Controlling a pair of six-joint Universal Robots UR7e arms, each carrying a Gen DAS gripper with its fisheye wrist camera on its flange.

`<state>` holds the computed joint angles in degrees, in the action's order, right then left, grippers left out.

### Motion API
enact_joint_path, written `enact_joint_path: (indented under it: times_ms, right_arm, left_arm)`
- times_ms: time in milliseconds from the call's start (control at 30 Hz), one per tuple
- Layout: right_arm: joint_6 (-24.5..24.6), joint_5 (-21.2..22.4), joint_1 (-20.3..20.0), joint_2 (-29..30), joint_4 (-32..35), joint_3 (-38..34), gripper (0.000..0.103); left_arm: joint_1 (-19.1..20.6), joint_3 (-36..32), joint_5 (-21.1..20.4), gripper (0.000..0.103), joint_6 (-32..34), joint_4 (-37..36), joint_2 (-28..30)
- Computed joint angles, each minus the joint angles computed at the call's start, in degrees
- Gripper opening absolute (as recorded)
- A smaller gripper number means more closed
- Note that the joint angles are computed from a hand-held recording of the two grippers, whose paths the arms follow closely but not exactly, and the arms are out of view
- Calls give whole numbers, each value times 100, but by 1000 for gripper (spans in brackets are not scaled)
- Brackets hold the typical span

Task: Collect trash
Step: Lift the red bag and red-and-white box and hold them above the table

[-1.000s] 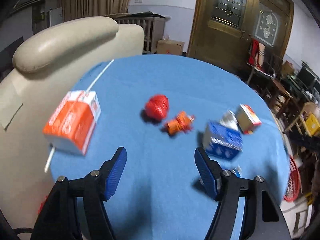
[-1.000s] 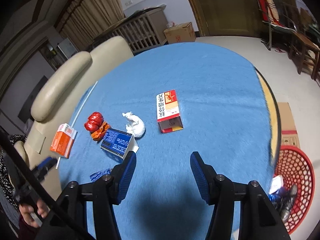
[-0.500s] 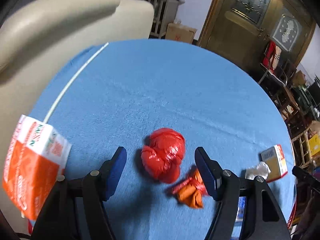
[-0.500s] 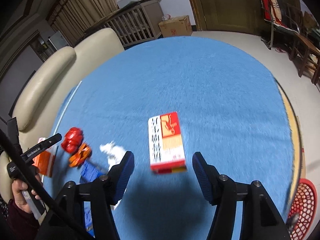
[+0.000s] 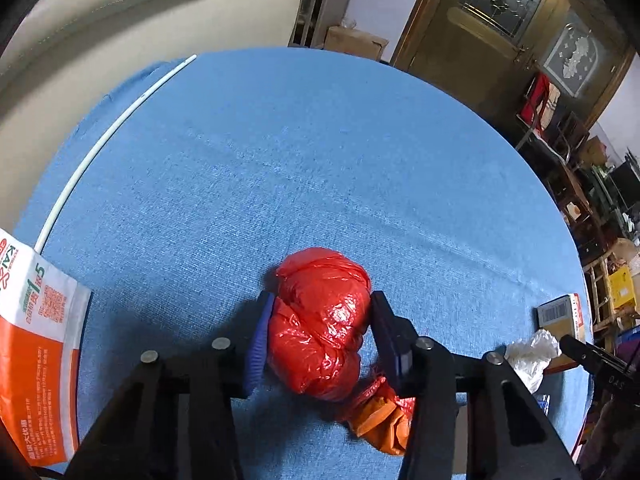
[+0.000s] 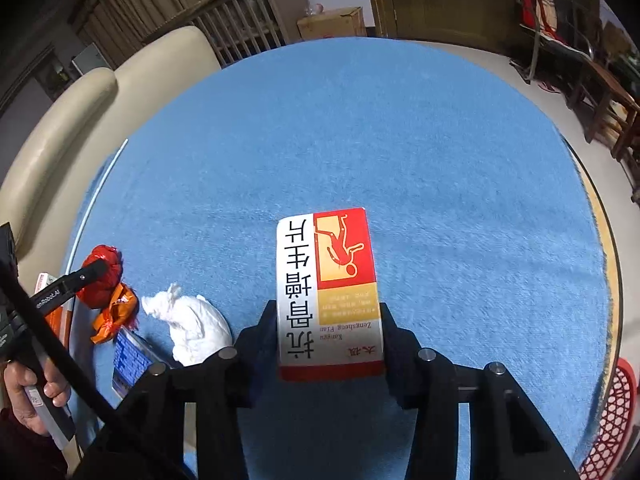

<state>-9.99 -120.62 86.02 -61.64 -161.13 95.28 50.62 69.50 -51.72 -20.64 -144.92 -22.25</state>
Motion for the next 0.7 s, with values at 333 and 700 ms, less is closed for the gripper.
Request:
enact_joint_path:
  times_ms: [333,700]
  right_arm:
    - [57,418,-75,-705,-377,928,49]
    - [25,712,-62,-1550,-892,2073,49]
  left_arm:
    - [-271,696,-134,46,156,-209,-239]
    - [-891,1585,-495,46,378,-633,-347]
